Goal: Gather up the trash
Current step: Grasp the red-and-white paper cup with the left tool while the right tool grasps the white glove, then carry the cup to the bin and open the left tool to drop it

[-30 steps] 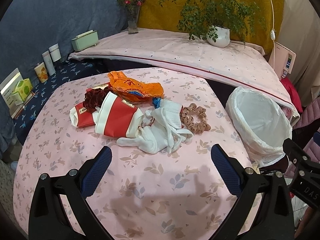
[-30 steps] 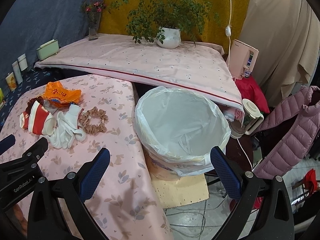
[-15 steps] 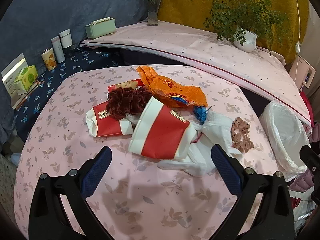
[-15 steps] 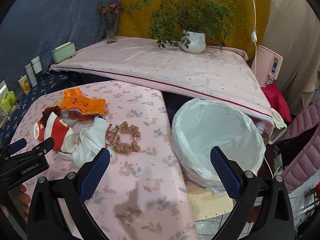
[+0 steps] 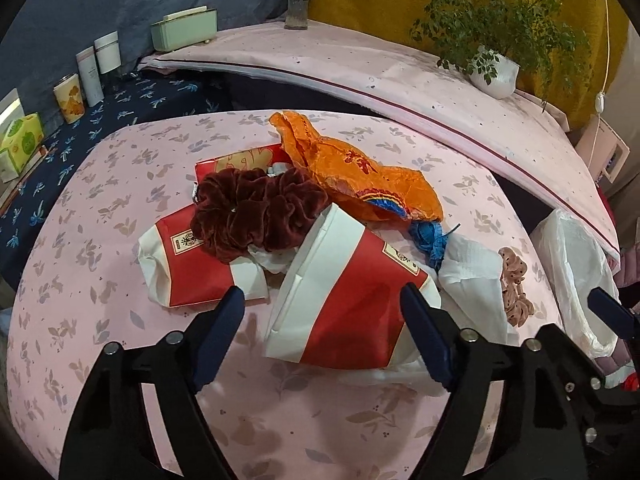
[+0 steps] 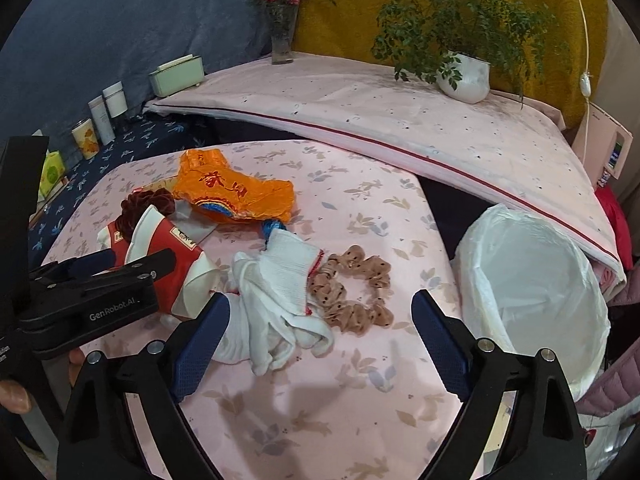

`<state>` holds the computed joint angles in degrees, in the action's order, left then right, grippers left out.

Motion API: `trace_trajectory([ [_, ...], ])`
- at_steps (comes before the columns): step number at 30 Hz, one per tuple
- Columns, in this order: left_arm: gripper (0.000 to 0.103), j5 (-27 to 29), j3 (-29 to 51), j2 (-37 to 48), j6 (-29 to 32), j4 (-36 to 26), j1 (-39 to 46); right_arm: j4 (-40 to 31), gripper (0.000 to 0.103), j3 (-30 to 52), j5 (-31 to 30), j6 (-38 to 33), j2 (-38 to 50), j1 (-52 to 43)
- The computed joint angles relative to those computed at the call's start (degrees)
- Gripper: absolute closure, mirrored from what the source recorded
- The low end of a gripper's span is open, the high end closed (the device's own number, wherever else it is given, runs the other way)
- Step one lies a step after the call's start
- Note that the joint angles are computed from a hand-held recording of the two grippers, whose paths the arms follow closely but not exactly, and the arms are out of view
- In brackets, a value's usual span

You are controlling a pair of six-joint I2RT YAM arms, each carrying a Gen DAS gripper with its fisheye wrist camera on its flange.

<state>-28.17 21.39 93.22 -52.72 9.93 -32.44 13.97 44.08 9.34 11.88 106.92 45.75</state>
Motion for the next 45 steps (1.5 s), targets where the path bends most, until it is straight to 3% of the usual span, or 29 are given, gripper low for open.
trace_trajectory([
  [2,0.043,1.8,-0.9,0.1,1.0,2.2,0.8,-0.3,0.022,1.6,-0.3,0.1,2.2,0.6],
  [8,0.071,5.3,-2.3,0.2,3.0,5.4,1.5,-1.9,0.046,5.9,-1.7,-0.1,7.9,1.6],
  [11,0.082,5.4,-2.8,-0.6,3.1,5.7,0.8,-3.0,0.066,7.6,-4.0,0.2,9.8,1.2],
  [13,0.086,5.1,-2.9,-1.8,3.0,5.1,0.1,-3.6,0.088,7.9,-5.2,-0.1,9.9,1.1],
  [16,0.092,4.7,-3.0,-4.4,2.6,3.6,-0.9,-3.6,0.098,7.1,-5.0,-0.9,8.2,1.3],
  [20,0.100,3.6,-1.7,-8.4,1.6,-0.3,-3.1,-3.7,0.099,5.5,-4.9,-1.7,3.7,0.6],
  [32,0.100,-1.2,9.6,-14.6,3.1,-12.3,-8.8,-6.2,0.100,1.7,-5.8,-3.8,-11.2,-6.8],
  [45,0.100,-2.0,30.7,-1.0,10.2,-13.9,-14.2,-7.0,0.100,-2.4,-10.3,-6.6,-22.7,-21.9],
])
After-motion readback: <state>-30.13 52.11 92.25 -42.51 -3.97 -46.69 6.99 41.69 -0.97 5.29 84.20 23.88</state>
